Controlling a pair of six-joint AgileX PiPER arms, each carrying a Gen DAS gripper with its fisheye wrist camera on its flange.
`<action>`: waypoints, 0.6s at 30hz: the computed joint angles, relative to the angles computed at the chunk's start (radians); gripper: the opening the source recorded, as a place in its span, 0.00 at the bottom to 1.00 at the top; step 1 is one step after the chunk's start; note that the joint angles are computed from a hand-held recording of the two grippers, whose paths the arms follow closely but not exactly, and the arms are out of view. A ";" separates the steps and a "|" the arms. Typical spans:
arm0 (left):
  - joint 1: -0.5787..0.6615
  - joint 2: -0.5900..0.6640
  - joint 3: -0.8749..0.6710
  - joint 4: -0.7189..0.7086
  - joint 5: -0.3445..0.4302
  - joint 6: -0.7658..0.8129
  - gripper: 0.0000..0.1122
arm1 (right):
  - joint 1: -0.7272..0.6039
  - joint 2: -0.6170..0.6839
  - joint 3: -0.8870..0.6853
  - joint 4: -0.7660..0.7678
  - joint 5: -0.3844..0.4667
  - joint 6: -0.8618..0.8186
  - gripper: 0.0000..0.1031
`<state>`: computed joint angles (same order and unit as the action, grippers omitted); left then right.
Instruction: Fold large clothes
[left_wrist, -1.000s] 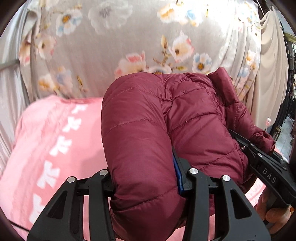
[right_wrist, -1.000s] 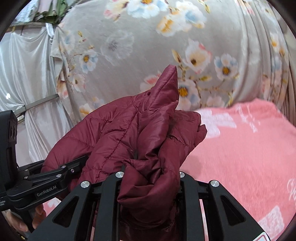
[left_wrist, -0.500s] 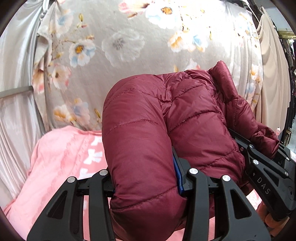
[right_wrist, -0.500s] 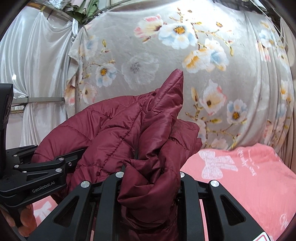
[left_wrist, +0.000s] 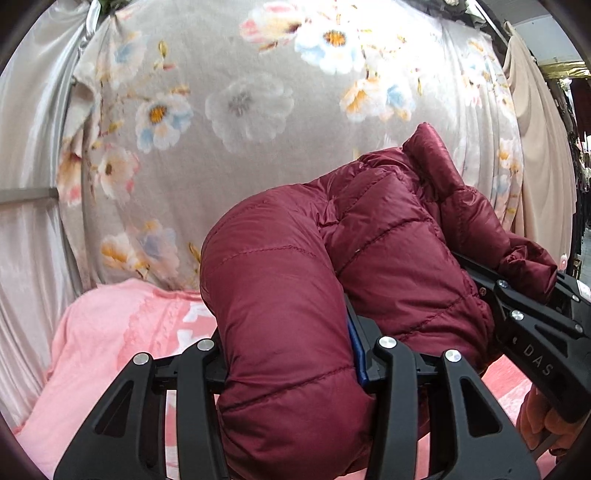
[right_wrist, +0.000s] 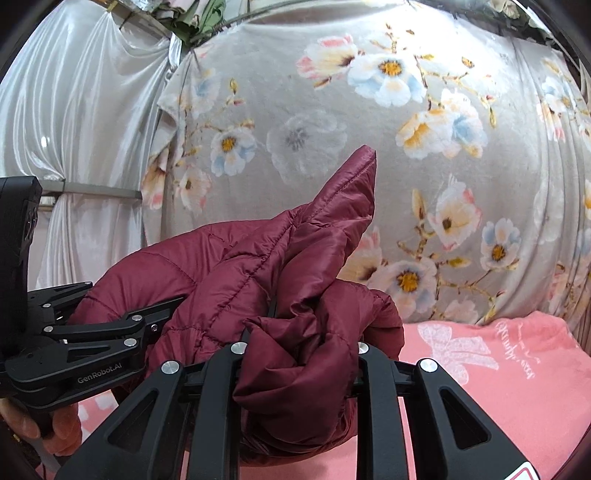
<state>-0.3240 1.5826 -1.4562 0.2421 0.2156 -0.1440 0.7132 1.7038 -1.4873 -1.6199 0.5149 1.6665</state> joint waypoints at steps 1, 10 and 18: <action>0.004 0.018 -0.005 -0.005 -0.002 0.007 0.38 | -0.014 0.024 -0.014 0.028 -0.018 -0.014 0.19; 0.036 0.191 -0.036 0.007 -0.031 -0.043 0.38 | -0.113 0.196 -0.121 0.288 -0.161 -0.167 0.18; 0.063 0.323 -0.062 -0.038 -0.016 -0.025 0.38 | -0.172 0.332 -0.214 0.684 -0.223 -0.492 0.18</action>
